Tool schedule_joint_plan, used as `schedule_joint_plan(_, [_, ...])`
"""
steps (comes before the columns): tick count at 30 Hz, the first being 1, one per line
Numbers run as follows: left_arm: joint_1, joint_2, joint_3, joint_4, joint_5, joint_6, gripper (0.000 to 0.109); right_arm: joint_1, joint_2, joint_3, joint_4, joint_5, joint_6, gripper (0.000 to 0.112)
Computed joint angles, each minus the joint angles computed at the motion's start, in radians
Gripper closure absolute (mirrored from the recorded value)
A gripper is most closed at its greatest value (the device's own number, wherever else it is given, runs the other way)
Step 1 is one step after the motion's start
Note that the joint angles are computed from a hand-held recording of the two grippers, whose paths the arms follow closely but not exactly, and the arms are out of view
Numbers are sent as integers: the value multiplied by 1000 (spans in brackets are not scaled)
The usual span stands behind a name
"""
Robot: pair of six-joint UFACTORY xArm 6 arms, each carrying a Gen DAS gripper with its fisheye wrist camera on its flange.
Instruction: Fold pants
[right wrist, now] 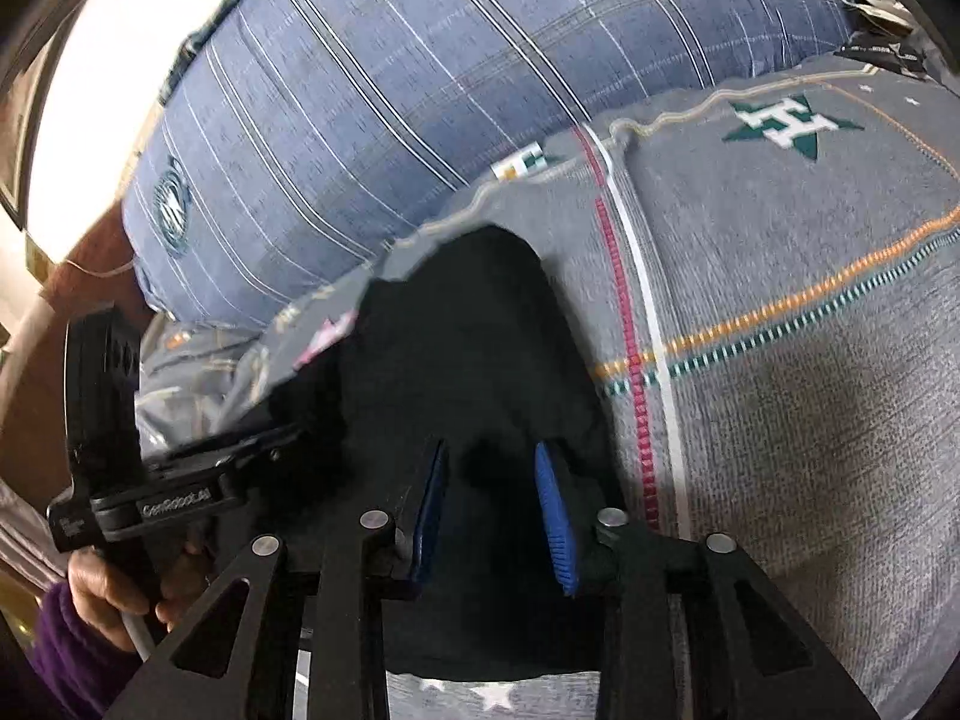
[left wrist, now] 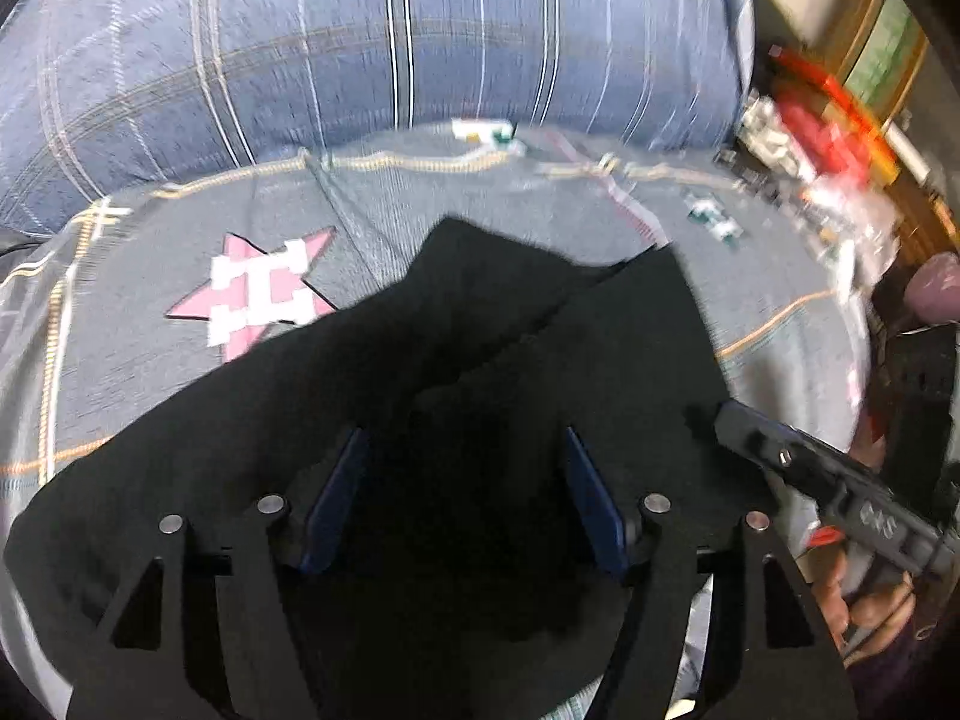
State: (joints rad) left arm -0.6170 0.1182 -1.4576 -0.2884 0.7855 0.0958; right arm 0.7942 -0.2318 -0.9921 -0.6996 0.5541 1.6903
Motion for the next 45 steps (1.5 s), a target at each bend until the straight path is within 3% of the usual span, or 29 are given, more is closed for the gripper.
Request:
schedule_joint_plan(4, [21, -172, 199, 3, -146, 10, 41, 28, 5, -46, -167, 26, 96, 77])
schedule_joint_plan(9, [105, -411, 484, 106, -315, -64, 35, 46, 63, -114, -196, 15, 103, 77])
schedule_joint_plan(12, [155, -510, 597, 222, -363, -154, 34, 63, 110, -173, -219, 21, 91, 77])
schedule_joint_plan(16, [219, -597, 705, 270, -416, -234, 31, 82, 176, -245, -232, 13, 73, 77])
schedule_joint_plan(21, [264, -598, 716, 250, -419, -255, 31, 107, 258, -339, -235, 37, 39, 77])
schedule_joint_plan(25, [282, -618, 752, 238, -440, -268, 31, 112, 309, -386, -190, 4, -36, 77])
schedule_joint_plan(32, [236, -625, 784, -44, -459, -46, 31, 143, 392, -477, -122, 59, -183, 77])
schedule_joint_plan(40, [219, -616, 780, -45, -451, -53, 31, 156, 431, -511, -92, 71, -239, 77])
schedule_joint_plan(43, [220, -606, 776, -43, -454, -66, 31, 143, 452, -525, -5, 8, -313, 77])
schedule_joint_plan(45, [219, -601, 772, -75, -448, -43, 31, 133, 490, -579, 127, -12, -436, 77])
